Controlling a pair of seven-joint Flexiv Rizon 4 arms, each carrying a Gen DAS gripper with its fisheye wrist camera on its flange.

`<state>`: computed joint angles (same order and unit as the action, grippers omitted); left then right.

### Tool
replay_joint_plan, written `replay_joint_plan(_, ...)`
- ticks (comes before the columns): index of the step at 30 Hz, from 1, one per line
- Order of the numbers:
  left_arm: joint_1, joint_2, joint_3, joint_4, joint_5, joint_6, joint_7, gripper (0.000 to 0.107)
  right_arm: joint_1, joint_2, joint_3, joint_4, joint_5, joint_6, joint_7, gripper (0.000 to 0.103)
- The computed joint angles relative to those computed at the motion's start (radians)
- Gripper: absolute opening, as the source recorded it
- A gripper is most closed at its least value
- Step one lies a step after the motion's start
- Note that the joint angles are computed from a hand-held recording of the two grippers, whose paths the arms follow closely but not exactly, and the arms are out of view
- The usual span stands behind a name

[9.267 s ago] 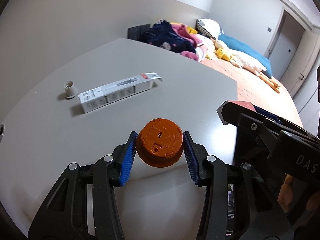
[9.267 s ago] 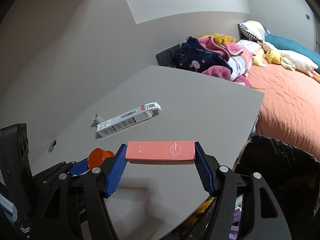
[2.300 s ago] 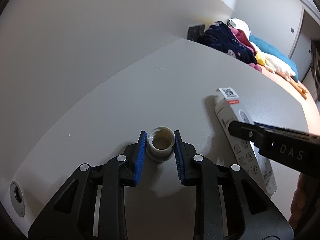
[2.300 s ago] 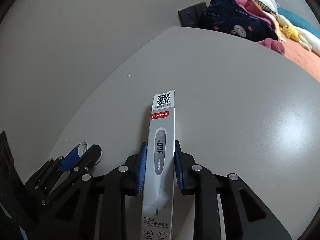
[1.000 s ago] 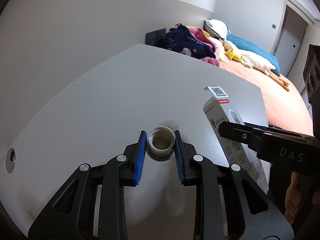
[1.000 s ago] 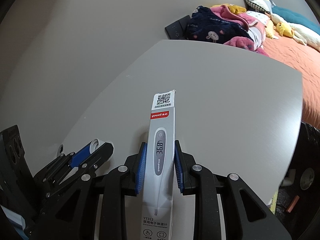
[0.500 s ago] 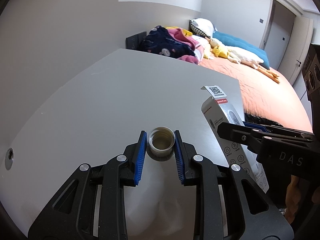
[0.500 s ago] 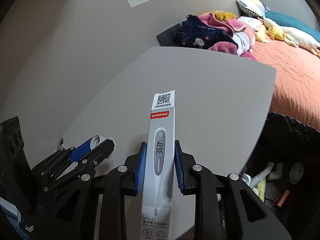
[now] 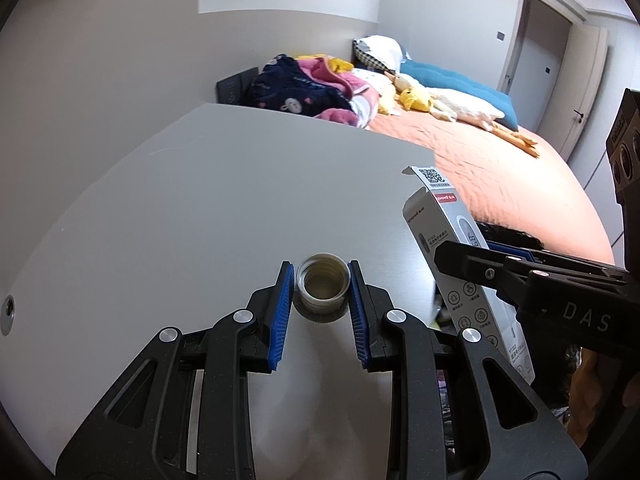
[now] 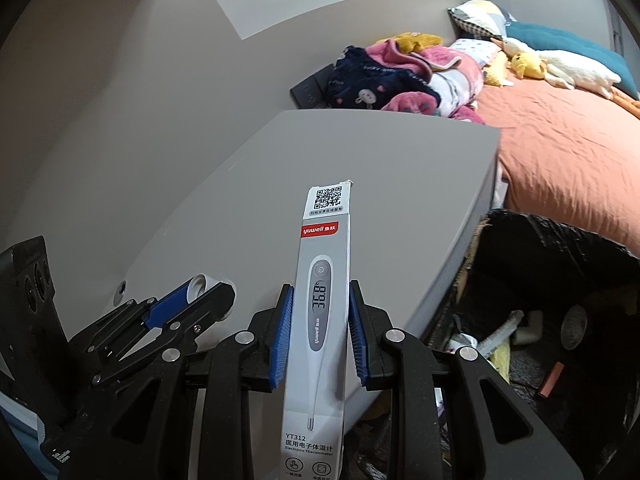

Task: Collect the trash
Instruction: 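Lift the cup and thermometer box and carry both over the bin, then open the left tool to drop the cup while the right tool releases the box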

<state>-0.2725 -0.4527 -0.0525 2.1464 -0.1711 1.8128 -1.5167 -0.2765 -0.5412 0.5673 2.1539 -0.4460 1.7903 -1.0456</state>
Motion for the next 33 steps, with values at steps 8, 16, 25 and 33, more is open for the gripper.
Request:
replay_joint_plan(8, -0.054, -0.005, 0.011, -0.031, 0.0, -0.019, 0.009, 0.027, -0.081, 0.028, 0.008, 0.056, -0.037, 0.055, 0.031, 0.028)
replay_joint_plan(16, -0.095, -0.014, 0.002, -0.058, 0.005, -0.03, 0.012, 0.027, -0.123, 0.066, -0.056, 0.119, -0.113, 0.129, 0.107, 0.029)
replay_joint_plan(25, -0.114, -0.047, -0.035, -0.115, 0.017, -0.064, 0.024, 0.027, -0.134, 0.098, -0.171, 0.169, -0.207, 0.2, 0.202, 0.029)
replay_joint_plan(33, -0.136, -0.09, -0.062, -0.197, 0.03, -0.112, 0.049, 0.027, -0.11, 0.124, -0.303, 0.204, -0.259, 0.258, 0.273, 0.029)
